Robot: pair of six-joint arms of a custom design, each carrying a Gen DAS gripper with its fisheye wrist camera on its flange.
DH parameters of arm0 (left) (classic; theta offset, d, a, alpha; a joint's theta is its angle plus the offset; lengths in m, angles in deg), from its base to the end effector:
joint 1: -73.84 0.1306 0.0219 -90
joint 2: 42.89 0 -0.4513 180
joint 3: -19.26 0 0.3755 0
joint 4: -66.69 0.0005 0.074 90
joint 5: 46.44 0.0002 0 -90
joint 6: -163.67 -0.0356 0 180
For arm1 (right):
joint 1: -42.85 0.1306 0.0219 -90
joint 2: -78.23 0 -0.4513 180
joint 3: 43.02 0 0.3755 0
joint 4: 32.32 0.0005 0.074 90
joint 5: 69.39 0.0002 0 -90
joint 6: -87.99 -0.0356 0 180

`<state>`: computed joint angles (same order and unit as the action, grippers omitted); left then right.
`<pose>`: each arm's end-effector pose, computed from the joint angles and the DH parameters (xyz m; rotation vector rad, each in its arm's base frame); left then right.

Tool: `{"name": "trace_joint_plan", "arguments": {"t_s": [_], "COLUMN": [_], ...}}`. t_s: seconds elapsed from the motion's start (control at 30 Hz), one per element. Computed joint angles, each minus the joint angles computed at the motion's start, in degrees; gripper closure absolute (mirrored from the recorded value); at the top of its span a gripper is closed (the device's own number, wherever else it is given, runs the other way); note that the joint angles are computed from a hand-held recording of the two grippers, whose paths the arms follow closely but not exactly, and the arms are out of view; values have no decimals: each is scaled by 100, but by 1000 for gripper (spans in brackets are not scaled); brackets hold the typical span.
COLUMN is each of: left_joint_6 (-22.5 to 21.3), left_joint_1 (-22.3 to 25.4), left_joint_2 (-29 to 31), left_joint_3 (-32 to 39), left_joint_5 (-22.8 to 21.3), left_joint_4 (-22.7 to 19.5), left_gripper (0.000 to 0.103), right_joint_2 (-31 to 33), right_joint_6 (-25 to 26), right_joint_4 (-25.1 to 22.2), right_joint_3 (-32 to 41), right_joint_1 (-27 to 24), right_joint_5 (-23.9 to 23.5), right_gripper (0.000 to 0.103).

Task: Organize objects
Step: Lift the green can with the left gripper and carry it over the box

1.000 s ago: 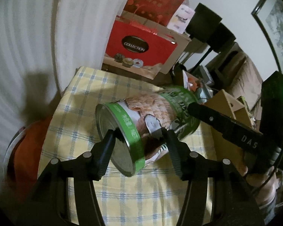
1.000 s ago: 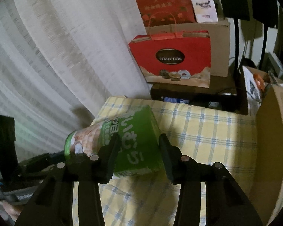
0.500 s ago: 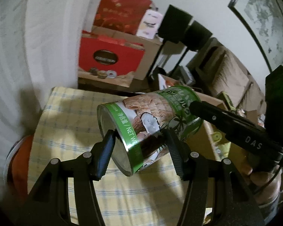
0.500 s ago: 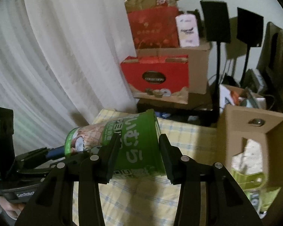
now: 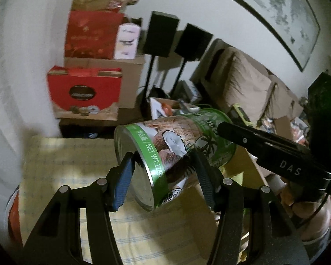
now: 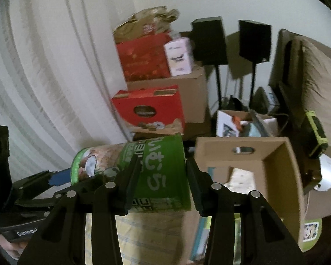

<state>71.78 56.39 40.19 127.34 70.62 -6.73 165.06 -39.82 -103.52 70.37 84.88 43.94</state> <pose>0.3555 -0.1292 0.6581 0.6188 2.3272 -0.6950 0.3133 0.2627 0.6740 0.1124 2.2818 0.2500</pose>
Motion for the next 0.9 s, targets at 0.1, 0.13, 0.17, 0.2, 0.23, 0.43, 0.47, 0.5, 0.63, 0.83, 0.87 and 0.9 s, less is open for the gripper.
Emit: {"name": "trace_joint_plan", "arguments": {"t_s": [0.1,0.13,0.17,0.2,0.23,0.43,0.47,0.5,0.63,0.83,0.87,0.9], "left_joint_6": [134,170,212,244,294,564,565,564,614,531,527,531], "left_joint_1": [-264,-359,-487,-573,-682,-1165,-1260,-1325,-1576,-1872,-1907,-1937], "left_joint_2": [95,126,145,173,221,540,601,639,846,1160,1200,1239], "left_joint_3": [70,88,98,112,147,400,446,465,547,612,601,596], "left_joint_5": [-13,-35,-82,-113,-134,-174,-226,-266,-446,-722,-749,-764], "left_joint_4": [3,10,27,42,49,125,162,196,290,312,330,342], "left_gripper": [50,50,50,50,50,50,50,50,50,50,50,50], "right_joint_2": [-177,-250,-314,-352,-401,-672,-728,-767,-886,-1021,-1041,-1051], "right_joint_6": [-43,-58,-68,-56,-48,13,25,44,157,228,237,250], "right_joint_4": [-97,-122,-139,-130,-158,-142,-102,-74,93,414,464,506], "right_joint_3": [-124,-185,-242,-293,-337,-600,-664,-713,-975,-1502,-1576,-1639], "right_joint_1": [-122,-167,-215,-267,-327,-775,-883,-970,-1349,-1931,-1998,-2070], "right_joint_5": [67,101,140,151,200,175,116,74,-143,-629,-684,-734], "right_gripper": [58,58,58,59,59,59,59,59,59,59,59,59]}}
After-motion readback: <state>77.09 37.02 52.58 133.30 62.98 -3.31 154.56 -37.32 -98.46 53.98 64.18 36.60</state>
